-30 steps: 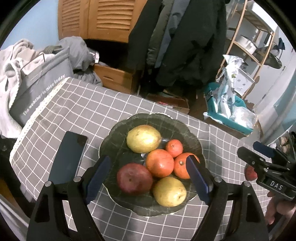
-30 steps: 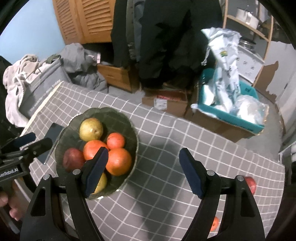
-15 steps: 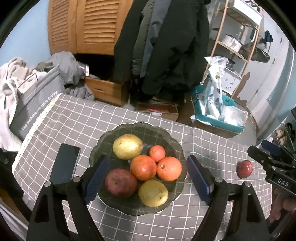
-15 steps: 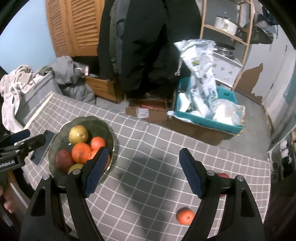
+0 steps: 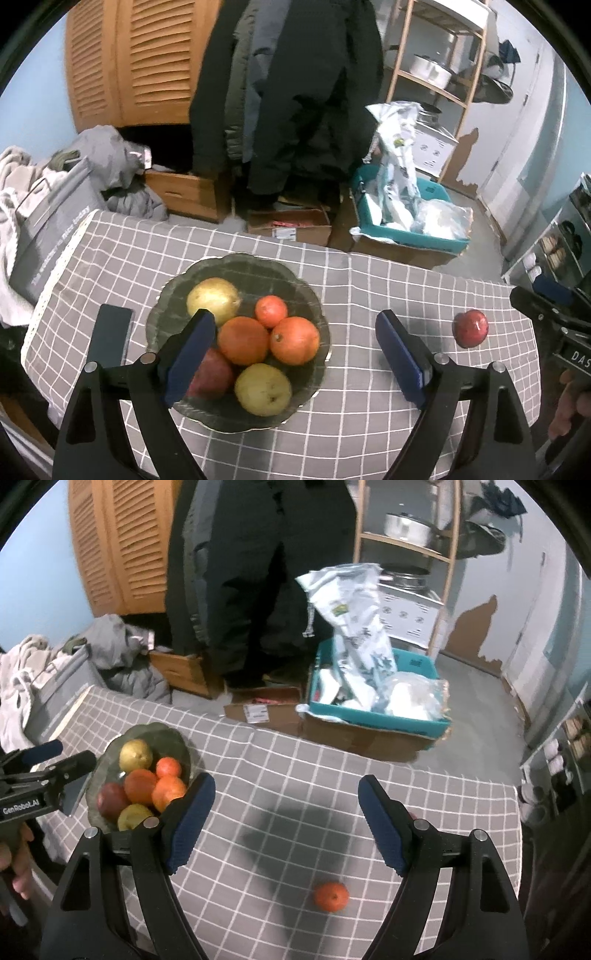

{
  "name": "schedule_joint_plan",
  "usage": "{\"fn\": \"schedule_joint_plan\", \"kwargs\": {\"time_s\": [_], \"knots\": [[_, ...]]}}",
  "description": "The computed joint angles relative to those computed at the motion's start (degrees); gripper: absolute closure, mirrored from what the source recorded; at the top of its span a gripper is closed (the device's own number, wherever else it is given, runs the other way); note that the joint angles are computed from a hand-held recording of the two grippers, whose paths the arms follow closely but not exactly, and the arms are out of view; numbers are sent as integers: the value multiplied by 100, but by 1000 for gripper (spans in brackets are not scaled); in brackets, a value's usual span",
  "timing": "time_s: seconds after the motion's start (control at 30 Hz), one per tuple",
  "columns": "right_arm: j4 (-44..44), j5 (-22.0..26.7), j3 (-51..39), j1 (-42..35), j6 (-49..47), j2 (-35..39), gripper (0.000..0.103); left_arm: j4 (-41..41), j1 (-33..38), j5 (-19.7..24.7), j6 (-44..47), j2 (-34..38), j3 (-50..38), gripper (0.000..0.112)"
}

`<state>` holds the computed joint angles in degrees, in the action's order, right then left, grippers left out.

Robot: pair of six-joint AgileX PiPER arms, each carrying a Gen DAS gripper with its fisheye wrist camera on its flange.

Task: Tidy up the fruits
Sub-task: 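Open both grippers and lift them away from the bowl toward the remaining fruit, then lower the right gripper onto the red apple and close it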

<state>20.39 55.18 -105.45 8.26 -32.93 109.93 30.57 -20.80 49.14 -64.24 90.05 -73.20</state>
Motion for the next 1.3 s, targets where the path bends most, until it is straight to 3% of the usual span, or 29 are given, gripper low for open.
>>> {"fn": "schedule_joint_plan", "kwargs": {"time_s": [0.7,1.07,1.3], "knots": [[67,223,-525,-1346,-36,515,21,-451,-680,636,873,1967,-2531,13],[-368,707,-1658,-1422,429,1659,21,-977,-688,1125,1577,3176,-3996,10],[-575,1424,-3008,-1327,680,2805,21,-1463,-592,1603,2004,4217,-5236,10]]}}
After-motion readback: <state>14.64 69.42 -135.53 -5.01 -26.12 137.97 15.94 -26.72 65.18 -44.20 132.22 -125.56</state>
